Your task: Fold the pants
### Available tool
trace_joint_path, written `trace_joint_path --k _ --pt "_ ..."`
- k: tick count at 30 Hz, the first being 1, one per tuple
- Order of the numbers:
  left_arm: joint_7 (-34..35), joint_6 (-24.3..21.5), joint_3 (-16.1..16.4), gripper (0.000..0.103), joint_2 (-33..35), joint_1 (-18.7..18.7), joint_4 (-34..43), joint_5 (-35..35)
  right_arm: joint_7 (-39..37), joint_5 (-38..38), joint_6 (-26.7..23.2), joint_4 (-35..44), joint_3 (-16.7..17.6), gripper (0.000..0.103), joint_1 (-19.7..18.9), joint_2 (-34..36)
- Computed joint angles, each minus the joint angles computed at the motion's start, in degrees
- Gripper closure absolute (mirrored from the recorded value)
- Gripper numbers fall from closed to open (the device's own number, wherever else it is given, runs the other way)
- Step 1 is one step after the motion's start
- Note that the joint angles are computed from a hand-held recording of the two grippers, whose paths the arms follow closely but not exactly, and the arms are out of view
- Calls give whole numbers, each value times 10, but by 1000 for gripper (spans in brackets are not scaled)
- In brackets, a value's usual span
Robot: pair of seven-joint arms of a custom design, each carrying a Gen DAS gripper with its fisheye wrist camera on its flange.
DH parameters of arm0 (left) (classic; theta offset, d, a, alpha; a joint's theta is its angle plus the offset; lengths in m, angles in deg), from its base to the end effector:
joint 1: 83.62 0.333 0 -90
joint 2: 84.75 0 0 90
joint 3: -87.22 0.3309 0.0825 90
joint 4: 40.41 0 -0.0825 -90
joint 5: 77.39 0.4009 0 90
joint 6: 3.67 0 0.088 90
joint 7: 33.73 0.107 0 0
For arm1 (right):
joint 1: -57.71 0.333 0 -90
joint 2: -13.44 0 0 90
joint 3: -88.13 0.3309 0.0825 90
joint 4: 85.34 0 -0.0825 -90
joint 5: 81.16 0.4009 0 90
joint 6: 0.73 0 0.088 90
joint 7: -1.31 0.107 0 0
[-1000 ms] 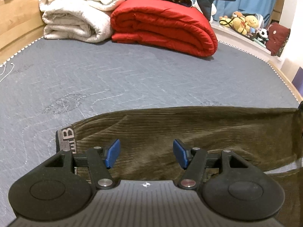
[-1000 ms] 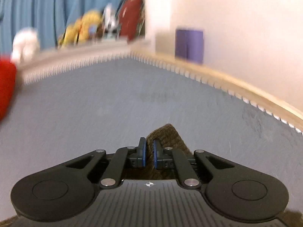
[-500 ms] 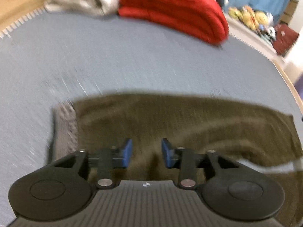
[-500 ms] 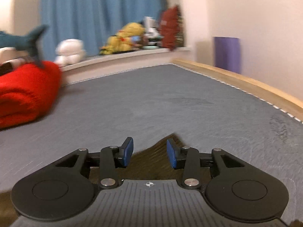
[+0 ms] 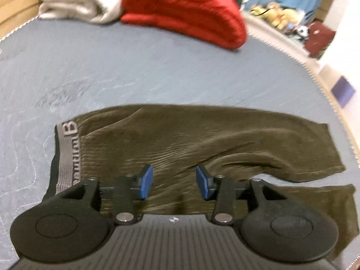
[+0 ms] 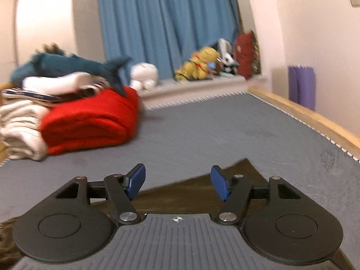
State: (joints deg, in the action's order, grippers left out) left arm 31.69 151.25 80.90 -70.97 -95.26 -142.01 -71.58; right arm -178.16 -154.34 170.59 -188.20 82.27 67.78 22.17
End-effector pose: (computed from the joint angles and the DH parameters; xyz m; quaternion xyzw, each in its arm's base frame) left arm 0.6595 -0.2102 0.5118 -0.6820 0.6476 -0.3006 0.1583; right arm 0.6458 0.1197 0.5514 -0.4916 0.6775 -0.3600 0.4119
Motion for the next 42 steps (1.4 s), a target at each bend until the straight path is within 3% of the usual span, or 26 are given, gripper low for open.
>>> trace_joint_path --k 7,10,13,16,19,22,25,27,29,31,34,39,42 --pt "0 55 -5 56 -41 0 -48 -3 118 -87 -45 -65 64 30 27 -97" --pt "-14 73 -1 56 -67 1 -74 16 87 -47 -75 -77 92 30 37 -106" --pt "3 83 -11 56 -83 14 -93 -3 19 45 -99 -78 105 30 49 -100" --pt "33 92 -19 56 -88 23 -104 -27 35 51 -122 -73 110 30 57 -92" --pt "25 85 -16 56 -87 20 -104 -1 16 78 -165 -69 112 29 68 -86" --pt "-14 76 -6 56 -77 13 -97 49 46 49 -137 -78 104 25 68 -80" --pt "-45 74 2 58 -66 10 -89 83 15 67 -142 -77 102 25 71 -69" --pt "-62 77 8 70 -60 6 -85 107 -5 80 -117 -79 97 24 70 -62" --pt "-79 76 14 89 -54 3 -81 131 -36 102 -108 -76 94 24 72 -54" --pt "-74 75 11 97 -46 4 -77 128 -63 124 -86 -72 91 24 73 -45" --pt "-60 75 7 98 -39 7 -69 108 -90 139 -69 -62 87 24 79 -35" --pt "-21 58 -5 98 -29 26 -39 4 -121 169 -62 -41 82 24 92 -20" --pt "-44 20 15 98 -2 16 12 24 -153 212 -56 -37 81 24 94 -17"
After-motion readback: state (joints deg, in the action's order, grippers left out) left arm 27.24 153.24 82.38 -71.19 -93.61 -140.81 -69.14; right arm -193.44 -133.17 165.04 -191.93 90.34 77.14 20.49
